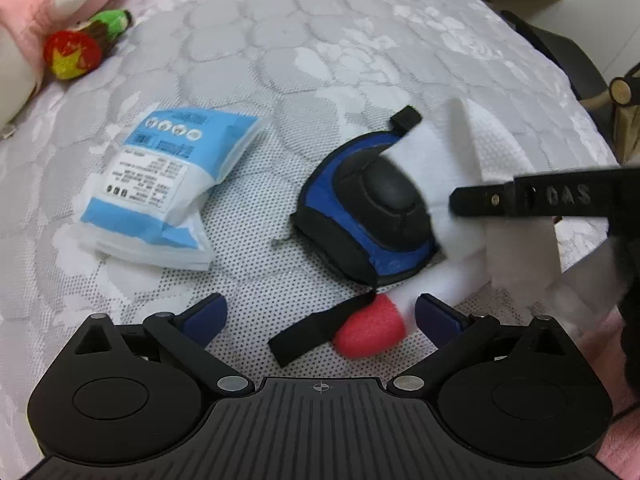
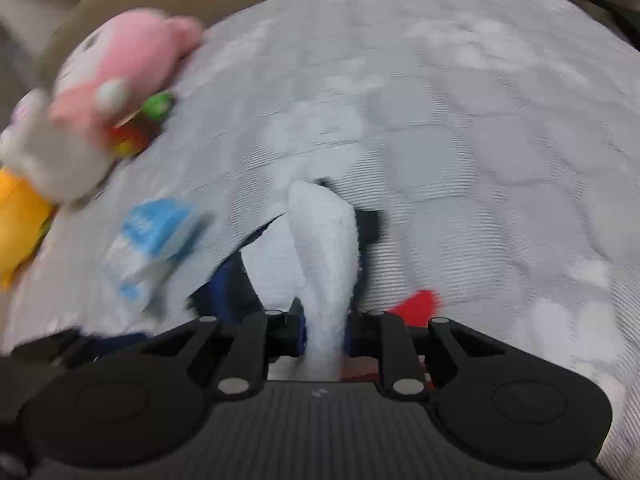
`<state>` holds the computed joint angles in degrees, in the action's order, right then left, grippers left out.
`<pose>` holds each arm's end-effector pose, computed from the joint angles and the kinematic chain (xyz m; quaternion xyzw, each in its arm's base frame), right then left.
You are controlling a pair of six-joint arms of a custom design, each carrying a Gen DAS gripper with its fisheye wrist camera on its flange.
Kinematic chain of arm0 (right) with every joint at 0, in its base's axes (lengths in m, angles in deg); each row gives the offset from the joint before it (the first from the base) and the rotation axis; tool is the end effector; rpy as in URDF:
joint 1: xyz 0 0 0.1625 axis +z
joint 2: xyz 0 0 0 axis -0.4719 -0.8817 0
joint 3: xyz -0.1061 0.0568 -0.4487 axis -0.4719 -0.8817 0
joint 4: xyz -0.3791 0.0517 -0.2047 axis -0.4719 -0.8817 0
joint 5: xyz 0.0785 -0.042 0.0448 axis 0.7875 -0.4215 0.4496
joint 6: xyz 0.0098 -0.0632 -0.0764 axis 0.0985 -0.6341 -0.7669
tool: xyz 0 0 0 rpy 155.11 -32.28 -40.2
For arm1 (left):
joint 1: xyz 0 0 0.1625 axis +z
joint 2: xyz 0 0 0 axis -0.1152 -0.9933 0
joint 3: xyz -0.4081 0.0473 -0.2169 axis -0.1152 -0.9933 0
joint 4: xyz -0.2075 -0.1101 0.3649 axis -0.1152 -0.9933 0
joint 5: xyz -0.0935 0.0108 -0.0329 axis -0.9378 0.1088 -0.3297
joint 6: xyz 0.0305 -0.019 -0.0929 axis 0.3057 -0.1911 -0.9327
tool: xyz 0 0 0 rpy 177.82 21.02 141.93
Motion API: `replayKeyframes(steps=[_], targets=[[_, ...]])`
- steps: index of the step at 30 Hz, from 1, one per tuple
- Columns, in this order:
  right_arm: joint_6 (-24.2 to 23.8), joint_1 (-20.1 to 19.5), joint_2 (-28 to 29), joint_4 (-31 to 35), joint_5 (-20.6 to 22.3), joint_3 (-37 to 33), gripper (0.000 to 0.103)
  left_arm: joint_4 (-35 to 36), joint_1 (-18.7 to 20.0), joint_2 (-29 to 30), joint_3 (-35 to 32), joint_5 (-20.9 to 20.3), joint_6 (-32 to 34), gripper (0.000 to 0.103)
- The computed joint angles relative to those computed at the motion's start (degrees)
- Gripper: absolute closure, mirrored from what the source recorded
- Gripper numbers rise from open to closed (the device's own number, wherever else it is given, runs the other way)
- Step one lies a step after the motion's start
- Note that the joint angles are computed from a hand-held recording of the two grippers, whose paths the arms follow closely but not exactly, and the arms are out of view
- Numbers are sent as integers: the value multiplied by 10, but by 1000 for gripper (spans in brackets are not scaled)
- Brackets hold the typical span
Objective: Clean container
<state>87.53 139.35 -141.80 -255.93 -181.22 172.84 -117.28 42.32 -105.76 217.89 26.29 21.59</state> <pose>0.2577 -0.4424 0.1801 0.0543 -0.9485 0.2183 0.2230 -0.2453 -0.4111 0.1969 0.1637 0.9325 -0.1375 0.2911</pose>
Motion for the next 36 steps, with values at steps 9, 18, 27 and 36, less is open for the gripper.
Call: replayKeyframes(steps=[9, 18, 27, 36], targets=[[16, -2, 5, -48, -31, 6, 83, -23, 7, 8, -1, -122, 80, 0], [31, -51, -68, -91, 189, 32, 83, -62, -6, -18, 18, -67, 30, 0], [-4, -40, 1, 30, 131, -29, 83, -74, 20, 35, -7, -87, 76, 0], [-12, -2, 17, -24, -47, -14, 83, -71, 17, 29, -12, -138, 124, 0]])
